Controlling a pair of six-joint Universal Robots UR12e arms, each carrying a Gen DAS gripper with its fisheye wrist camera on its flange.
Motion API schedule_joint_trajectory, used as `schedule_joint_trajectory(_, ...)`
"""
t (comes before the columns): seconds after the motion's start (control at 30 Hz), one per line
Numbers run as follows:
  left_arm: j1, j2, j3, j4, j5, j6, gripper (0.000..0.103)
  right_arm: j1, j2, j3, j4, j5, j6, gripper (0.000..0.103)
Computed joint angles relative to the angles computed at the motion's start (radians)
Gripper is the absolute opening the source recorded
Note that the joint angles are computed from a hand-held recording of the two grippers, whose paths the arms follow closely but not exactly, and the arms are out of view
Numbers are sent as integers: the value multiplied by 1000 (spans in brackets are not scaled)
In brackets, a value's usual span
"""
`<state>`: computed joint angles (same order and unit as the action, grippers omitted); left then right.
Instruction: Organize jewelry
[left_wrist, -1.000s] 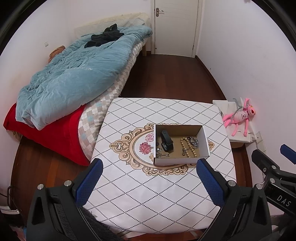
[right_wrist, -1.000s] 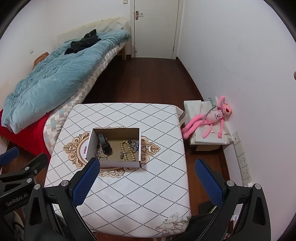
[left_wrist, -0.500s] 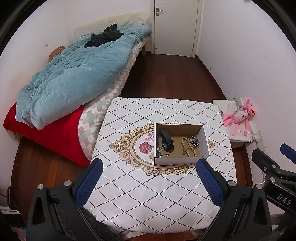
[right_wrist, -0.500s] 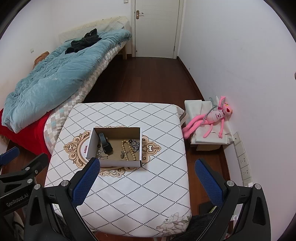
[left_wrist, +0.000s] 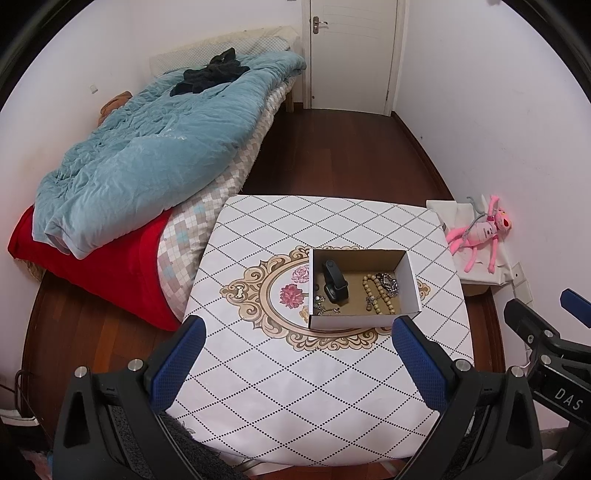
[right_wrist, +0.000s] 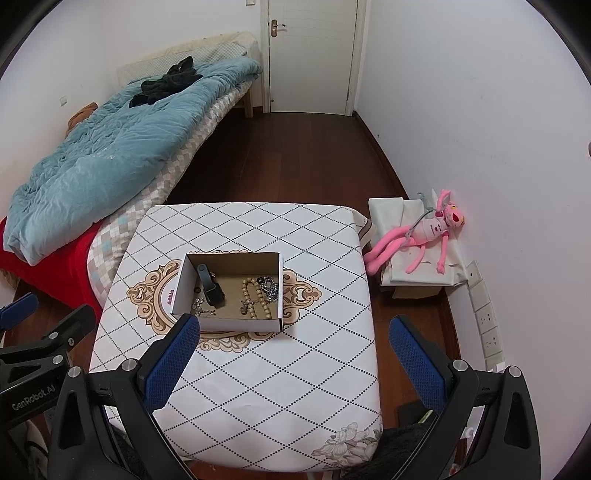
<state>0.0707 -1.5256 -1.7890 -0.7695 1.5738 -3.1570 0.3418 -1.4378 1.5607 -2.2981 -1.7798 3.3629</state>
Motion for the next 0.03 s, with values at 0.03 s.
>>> schedule_joint_trajectory(0.03,2,1,-1,-1,-4,3,103,0,0,0,0,1,1,103)
